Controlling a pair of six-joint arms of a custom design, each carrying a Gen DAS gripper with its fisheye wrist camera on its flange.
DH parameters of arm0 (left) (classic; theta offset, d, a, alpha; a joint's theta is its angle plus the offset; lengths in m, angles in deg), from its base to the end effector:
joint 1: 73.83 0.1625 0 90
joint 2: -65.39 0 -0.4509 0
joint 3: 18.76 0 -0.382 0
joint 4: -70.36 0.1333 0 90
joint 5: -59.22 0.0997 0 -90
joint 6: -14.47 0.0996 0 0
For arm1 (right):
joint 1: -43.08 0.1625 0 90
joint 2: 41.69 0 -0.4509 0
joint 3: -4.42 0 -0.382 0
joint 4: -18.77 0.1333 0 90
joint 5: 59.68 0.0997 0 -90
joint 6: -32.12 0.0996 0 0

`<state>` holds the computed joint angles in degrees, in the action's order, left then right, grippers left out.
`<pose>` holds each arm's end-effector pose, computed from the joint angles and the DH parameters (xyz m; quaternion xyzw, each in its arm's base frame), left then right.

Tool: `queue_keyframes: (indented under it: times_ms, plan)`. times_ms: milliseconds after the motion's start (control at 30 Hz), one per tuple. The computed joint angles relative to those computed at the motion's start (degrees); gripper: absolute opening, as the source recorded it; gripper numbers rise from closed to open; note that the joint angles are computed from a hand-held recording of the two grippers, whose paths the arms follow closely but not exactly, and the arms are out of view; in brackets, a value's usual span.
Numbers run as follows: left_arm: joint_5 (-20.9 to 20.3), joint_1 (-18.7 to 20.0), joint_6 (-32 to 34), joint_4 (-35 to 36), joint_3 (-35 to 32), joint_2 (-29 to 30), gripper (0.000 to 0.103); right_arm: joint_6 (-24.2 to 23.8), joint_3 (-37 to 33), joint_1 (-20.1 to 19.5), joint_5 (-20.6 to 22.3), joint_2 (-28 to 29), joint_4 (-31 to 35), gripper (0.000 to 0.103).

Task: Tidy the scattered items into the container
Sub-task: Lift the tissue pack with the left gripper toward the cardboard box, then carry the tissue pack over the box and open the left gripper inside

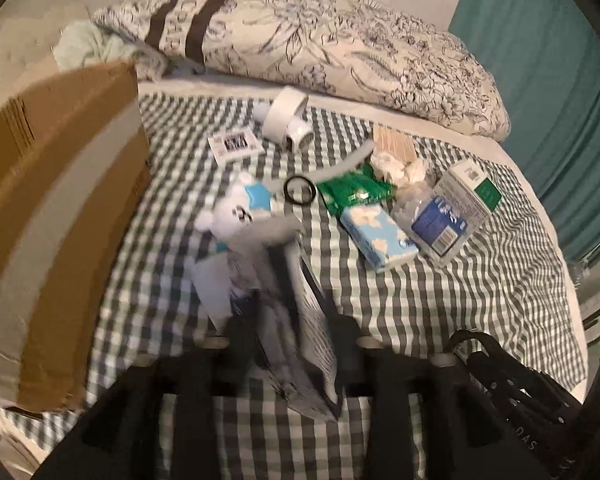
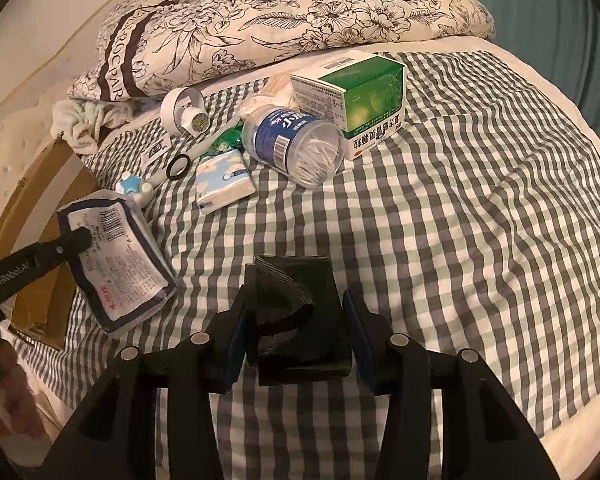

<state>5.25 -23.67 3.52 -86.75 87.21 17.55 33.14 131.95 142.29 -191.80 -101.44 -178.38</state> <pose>-0.2469 -0.5954 0.1083 0.2130 0.9241 -0.1995 0.2466 0.1450 -0.4785 0.2045 -0.0580 -0.8851 0.3433 0.3090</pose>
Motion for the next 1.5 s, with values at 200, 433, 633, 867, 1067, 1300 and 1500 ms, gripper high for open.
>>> queue_keyframes:
  times_ms: [200,433,633,867,1067,1300,1500]
  plan:
    - [-0.1,1.7,-5.3,2.7,-0.7,2.3,0.08,-0.5,0.5,0.2,0.7,-0.3,-1.2,0.045]
    - [2.5,3.6,-6.3,-0.1,-2.9,6.8,0.049,0.1,1.5,-1.9,2.6,-1.9,-0.9,0.045]
    - [4.0,1.6,-5.3,-5.4,0.2,5.0,0.015,0.4,1.7,-3.3,3.2,-2.6,-0.8,0.045]
    - [10.2,-2.6,2.3,-9.9,3.2,3.4,0.015,-0.5,1.6,-3.0,3.1,-2.3,-1.2,0.045]
    - [13.8,-4.3,2.9,-9.9,5.4,1.9,0.015,-1.7,1.7,-1.2,1.0,-1.6,-2.3,0.045]
    - [16.7,-5.3,2.1,-9.1,6.6,1.1,0.015,-3.5,1.8,3.1,-3.4,-0.4,-4.8,0.045]
    - [16.7,-6.7,6.3,-13.5,9.1,-1.3,0.015,-6.9,2.7,9.2,-7.8,0.7,-12.8,0.044]
